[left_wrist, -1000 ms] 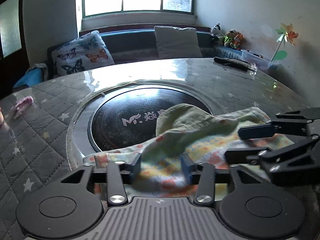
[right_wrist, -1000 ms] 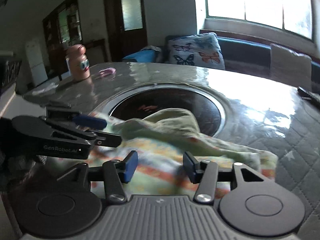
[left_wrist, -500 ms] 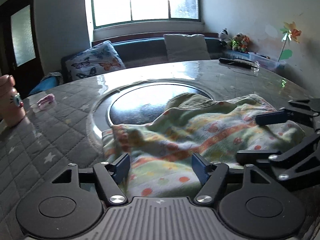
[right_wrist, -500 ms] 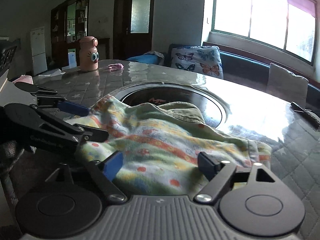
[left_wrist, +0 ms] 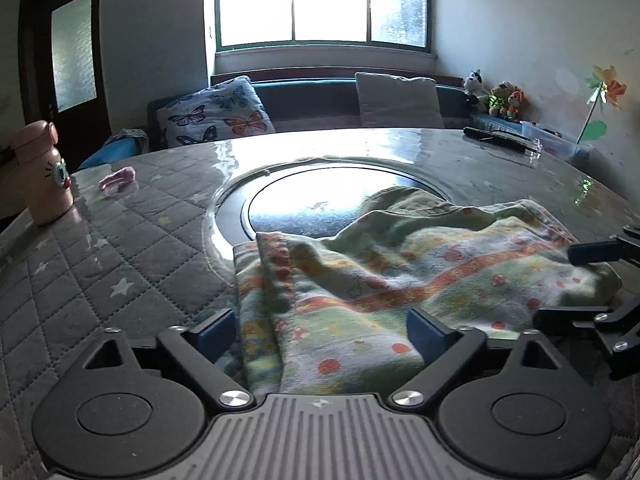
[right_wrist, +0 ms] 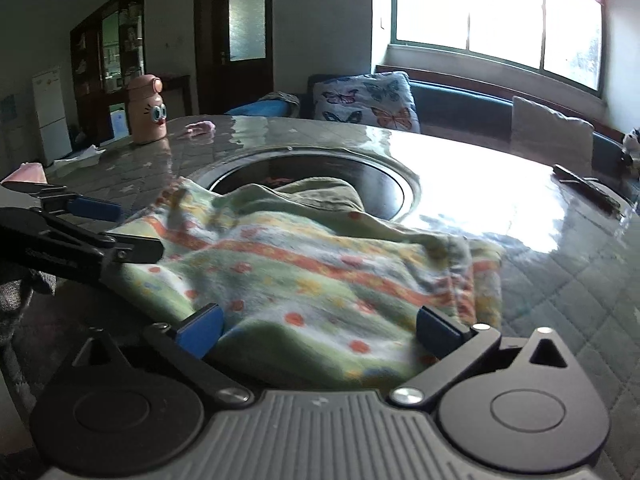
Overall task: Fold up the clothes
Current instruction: 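Fold the hem up toward the collar with both grippers and release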
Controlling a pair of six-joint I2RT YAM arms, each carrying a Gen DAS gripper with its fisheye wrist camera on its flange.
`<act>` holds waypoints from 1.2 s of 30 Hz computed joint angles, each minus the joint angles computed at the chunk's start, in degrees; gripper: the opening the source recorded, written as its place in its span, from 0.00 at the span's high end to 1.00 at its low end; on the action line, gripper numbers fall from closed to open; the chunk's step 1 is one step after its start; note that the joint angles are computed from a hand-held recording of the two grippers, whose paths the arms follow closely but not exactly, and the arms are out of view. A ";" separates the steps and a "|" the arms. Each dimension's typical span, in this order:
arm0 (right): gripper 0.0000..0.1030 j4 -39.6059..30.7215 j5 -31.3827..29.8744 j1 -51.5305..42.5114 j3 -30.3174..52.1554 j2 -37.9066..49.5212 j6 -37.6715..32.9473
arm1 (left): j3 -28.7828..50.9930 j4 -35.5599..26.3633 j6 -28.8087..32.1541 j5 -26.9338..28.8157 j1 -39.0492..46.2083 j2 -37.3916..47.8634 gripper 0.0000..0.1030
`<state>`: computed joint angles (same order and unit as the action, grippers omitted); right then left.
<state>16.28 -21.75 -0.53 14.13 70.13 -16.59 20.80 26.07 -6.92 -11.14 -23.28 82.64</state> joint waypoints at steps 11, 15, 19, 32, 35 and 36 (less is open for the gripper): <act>0.00 -2.01 0.22 -0.44 -0.94 -3.98 0.97 | -0.23 -1.46 -0.90 1.66 0.94 -1.74 0.00; 0.00 -0.26 3.03 1.94 -2.15 -7.41 1.23 | 0.76 -2.36 -1.08 -1.20 -0.78 -1.39 0.00; 0.00 1.00 7.03 3.14 -1.27 -4.27 0.70 | 1.46 -2.85 -1.97 -3.37 -1.21 0.19 0.00; 0.00 -2.45 0.79 -10.37 -1.06 -3.17 -1.76 | 1.15 -3.83 -4.96 -1.01 2.37 0.30 0.00; 0.00 -3.70 -0.42 -12.53 -0.54 -3.62 -2.59 | 1.34 -4.49 -4.80 -1.77 2.24 -0.09 0.00; 0.00 -3.41 0.18 -12.95 -0.50 -3.41 -2.96 | 1.47 -4.60 -4.59 -2.12 2.19 -0.19 0.00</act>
<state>12.87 -21.57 -13.48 13.62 66.72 -19.54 22.27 21.47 -11.51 -13.25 -21.09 82.45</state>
